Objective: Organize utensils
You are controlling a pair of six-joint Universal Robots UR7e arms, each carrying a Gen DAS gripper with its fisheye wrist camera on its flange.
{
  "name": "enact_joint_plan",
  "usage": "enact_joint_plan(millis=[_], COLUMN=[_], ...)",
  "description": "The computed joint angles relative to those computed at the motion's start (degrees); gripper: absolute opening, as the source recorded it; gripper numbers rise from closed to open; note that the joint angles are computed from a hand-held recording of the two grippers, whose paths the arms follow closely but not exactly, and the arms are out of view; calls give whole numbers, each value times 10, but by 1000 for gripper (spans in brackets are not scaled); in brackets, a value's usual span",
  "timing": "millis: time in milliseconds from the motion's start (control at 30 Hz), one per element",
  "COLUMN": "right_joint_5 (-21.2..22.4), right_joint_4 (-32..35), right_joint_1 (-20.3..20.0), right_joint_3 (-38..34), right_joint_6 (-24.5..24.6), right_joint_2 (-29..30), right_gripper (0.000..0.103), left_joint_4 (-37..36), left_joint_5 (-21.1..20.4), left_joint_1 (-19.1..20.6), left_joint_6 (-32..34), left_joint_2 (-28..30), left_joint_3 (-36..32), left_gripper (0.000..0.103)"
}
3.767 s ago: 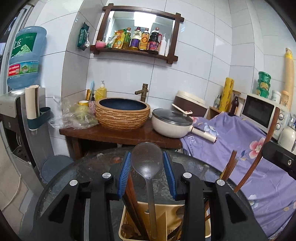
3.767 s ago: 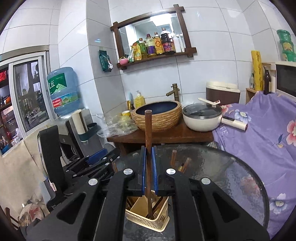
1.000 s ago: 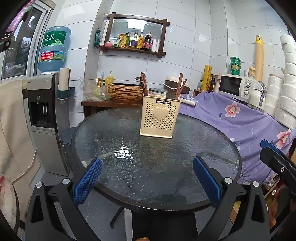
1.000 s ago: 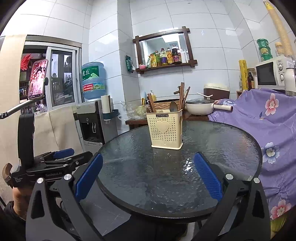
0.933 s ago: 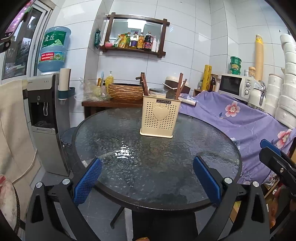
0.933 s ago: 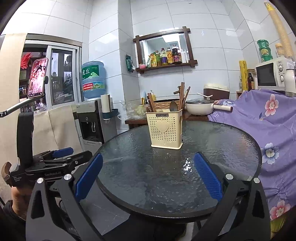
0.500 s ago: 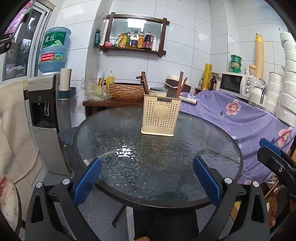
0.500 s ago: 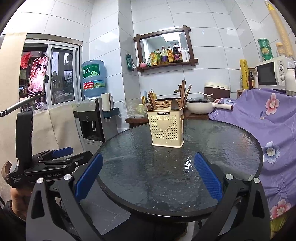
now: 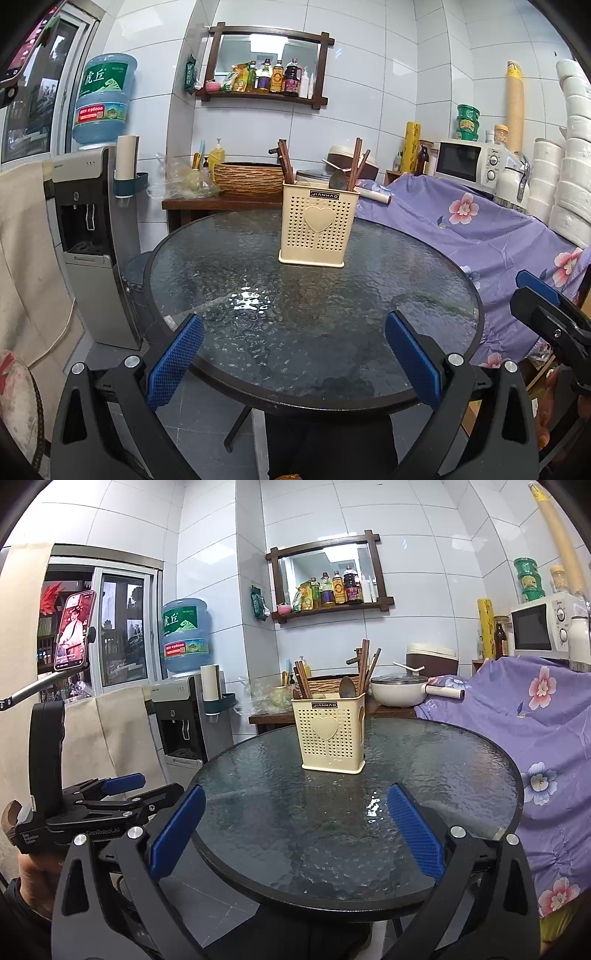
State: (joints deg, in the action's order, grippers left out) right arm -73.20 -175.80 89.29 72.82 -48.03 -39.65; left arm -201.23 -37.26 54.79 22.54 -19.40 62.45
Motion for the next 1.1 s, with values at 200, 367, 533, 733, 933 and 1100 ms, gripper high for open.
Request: enact_joint_plan(millis=[200, 367, 533, 733, 933, 1100], right_joint_5=[0, -2, -4, -6, -6, -7], right_joint_4=[2, 0, -4, -2, -2, -2], right_joint_1=[0, 1, 2, 3, 3, 4], right_joint_3=[0, 3, 4, 2, 3, 2], right_joint_6=[1, 1, 2, 3, 3, 3], right_joint_2=[0, 0, 1, 2, 3, 3], right_gripper=[97, 97, 97, 97, 97, 97], left_joint_4=[-1, 0, 1, 8, 12, 21], left_joint_5=[8, 12, 15, 15, 15, 14], left_joint_1=[-1, -2, -3, -3, -3, 0], left_joint_6=[6, 6, 6, 2, 4, -14], left_joint_2=[2, 2, 2, 0, 1, -5], left_joint_3=[-4, -4, -5, -4, -8, -2], left_gripper=[97, 97, 97, 97, 97, 97])
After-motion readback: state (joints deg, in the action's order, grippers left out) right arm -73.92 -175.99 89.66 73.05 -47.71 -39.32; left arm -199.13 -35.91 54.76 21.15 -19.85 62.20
